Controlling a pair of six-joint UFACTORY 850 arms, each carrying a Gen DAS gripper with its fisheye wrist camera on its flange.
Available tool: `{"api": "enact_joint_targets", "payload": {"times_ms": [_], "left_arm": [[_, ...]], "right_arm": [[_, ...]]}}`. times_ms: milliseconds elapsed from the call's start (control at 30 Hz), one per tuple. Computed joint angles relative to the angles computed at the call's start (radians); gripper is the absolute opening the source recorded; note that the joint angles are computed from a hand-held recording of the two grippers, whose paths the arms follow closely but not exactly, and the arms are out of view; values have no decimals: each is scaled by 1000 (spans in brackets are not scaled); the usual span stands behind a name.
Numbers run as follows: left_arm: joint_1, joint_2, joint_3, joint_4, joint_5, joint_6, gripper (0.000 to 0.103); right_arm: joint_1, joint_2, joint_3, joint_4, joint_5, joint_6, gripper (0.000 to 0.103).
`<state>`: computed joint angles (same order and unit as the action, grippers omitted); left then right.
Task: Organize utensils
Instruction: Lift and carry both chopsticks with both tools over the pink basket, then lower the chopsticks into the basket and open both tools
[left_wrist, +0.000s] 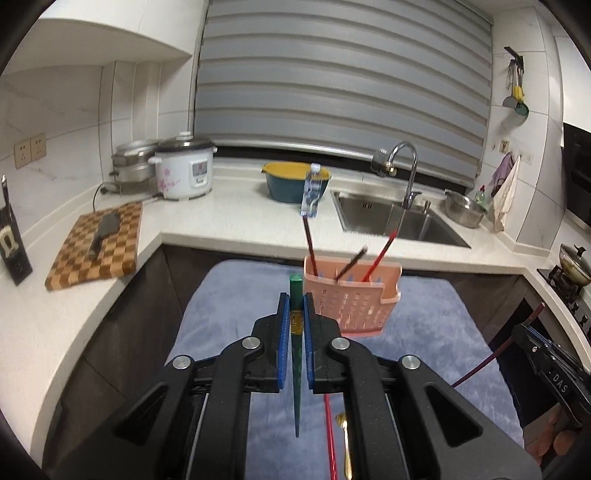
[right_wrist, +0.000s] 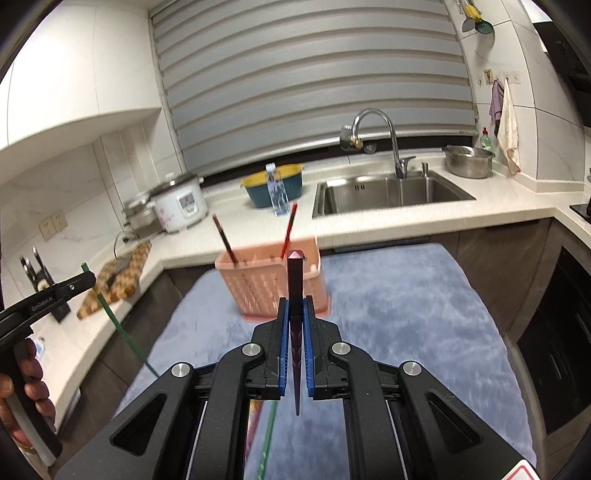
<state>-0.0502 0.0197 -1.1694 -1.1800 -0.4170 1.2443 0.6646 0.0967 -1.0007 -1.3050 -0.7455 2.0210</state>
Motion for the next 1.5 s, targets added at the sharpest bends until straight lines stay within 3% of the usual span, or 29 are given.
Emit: {"api": "enact_joint_targets", "payload": {"times_ms": [200, 367, 700, 1200, 1267, 1300, 1333, 1367, 1500], "left_arm": [[-24, -70, -142, -92, -2, 31, 7], [-62, -154, -277, -175, 46, 89, 7], [-99, -338, -499, -156, 64, 20, 7], [-113, -470, -540, 19, 42, -158, 7], [-113, -471, -536, 23, 41, -166, 8], [-115, -468, -528, 40, 54, -184, 16], [-116, -469, -529, 51, 58, -194, 33], [-117, -464, -520, 50, 70, -194, 41], [-121, -440, -484, 42, 109, -169, 45]], "right_arm": [[-95, -31, -90, -101, 81, 45, 7], [-150, -101, -192, -187, 111, 76, 7], [-245, -264, -368, -232, 185, 84, 7], [-293, -373, -387, -40, 283, -77, 7], [-295, -375, -381, -52, 278, -62, 13], [-292, -375, -380, -53, 265, -61, 15], [-290, -377, -383, -58, 257, -55, 21], [-287, -374, -380, -67, 248, -44, 28], [-283, -360, -368, -79, 240, -26, 29]]}}
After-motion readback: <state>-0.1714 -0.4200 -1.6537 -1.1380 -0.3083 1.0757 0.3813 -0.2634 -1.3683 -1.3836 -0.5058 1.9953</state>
